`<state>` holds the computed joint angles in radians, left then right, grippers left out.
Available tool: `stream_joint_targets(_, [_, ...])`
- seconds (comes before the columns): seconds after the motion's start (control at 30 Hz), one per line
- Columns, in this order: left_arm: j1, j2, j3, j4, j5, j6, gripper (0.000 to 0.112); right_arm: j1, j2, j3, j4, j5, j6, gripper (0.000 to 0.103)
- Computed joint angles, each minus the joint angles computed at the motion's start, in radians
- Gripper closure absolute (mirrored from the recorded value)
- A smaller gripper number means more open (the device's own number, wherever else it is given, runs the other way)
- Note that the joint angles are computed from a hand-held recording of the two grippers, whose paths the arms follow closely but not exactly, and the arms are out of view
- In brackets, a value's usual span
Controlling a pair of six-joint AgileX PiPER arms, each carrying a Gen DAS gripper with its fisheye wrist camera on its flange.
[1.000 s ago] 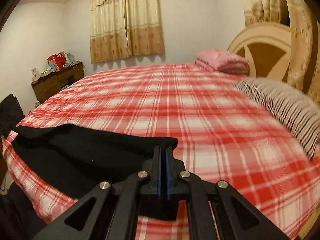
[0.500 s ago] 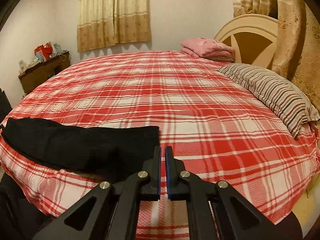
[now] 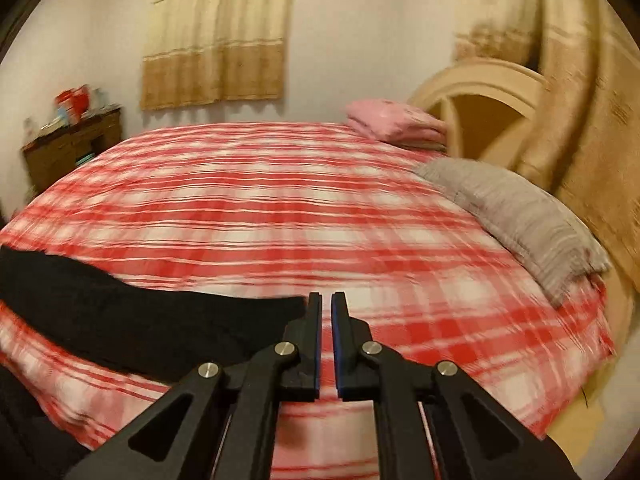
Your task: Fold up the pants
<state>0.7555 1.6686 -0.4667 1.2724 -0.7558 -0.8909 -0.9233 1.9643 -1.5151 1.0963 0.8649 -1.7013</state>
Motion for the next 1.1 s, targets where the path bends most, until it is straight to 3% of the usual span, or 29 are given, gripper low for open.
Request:
stream_joint_targets(0.03, [0.001, -0.008, 0.005, -0.003, -0.003, 0.001, 0.104, 0.024, -0.026, 0.031, -0.002, 0.007, -0.016, 0.092])
stream_joint_targets(0.07, [-0.011, -0.024, 0.012, -0.003, -0.003, -0.007, 0.104, 0.062, -0.059, 0.076, -0.007, 0.019, -0.041, 0.072])
stream_joint_targets(0.1, [-0.019, -0.032, 0.015, -0.003, -0.006, -0.010, 0.104, 0.089, -0.078, 0.102, -0.018, 0.034, -0.048, 0.043])
stream_joint_targets(0.13, [-0.044, -0.051, 0.023, -0.011, -0.006, -0.013, 0.104, 0.124, -0.101, 0.138, -0.027, 0.041, -0.055, 0.034])
stream_joint_targets(0.17, [-0.068, -0.065, 0.026, -0.020, 0.000, -0.016, 0.104, 0.162, -0.127, 0.181, -0.025, 0.046, -0.073, 0.032])
stream_joint_targets(0.23, [-0.149, -0.100, 0.025, -0.057, 0.038, -0.029, 0.104, 0.257, -0.186, 0.291, -0.004, 0.032, -0.175, 0.032])
stream_joint_targets(0.37, [-0.290, -0.125, -0.003, -0.125, 0.097, -0.052, 0.104, 0.546, -0.264, 0.475, -0.023, -0.160, -0.198, 0.032])
stream_joint_targets(0.47, [-0.406, -0.103, -0.032, -0.192, 0.150, -0.049, 0.100, 0.713, -0.254, 0.533, -0.007, -0.222, -0.179, 0.032])
stream_joint_targets(0.53, [-0.459, -0.080, -0.039, -0.233, 0.174, -0.027, 0.090, 0.824, -0.237, 0.564, 0.023, -0.250, -0.181, 0.032])
stream_joint_targets(0.7, [-0.544, -0.037, -0.028, -0.400, 0.269, 0.117, 0.090, 1.098, -0.206, 0.650, 0.168, -0.395, -0.326, 0.032])
stream_joint_targets(0.73, [-0.538, -0.028, -0.023, -0.408, 0.268, 0.129, 0.090, 1.128, -0.193, 0.647, 0.175, -0.408, -0.326, 0.032])
stream_joint_targets(0.83, [-0.445, -0.004, -0.003, -0.283, 0.150, 0.033, 0.090, 1.183, -0.152, 0.617, 0.178, -0.428, -0.306, 0.033])
stream_joint_targets(0.9, [-0.408, 0.011, -0.007, -0.224, 0.103, -0.020, 0.090, 1.208, -0.122, 0.592, 0.141, -0.442, -0.252, 0.045])
stream_joint_targets(1.07, [-0.416, 0.013, 0.007, -0.253, 0.086, 0.015, 0.090, 1.267, -0.068, 0.563, 0.120, -0.520, -0.237, 0.049])
stream_joint_targets(1.1, [-0.417, 0.017, 0.006, -0.257, 0.082, 0.016, 0.090, 1.273, -0.065, 0.567, 0.142, -0.529, -0.266, 0.054])
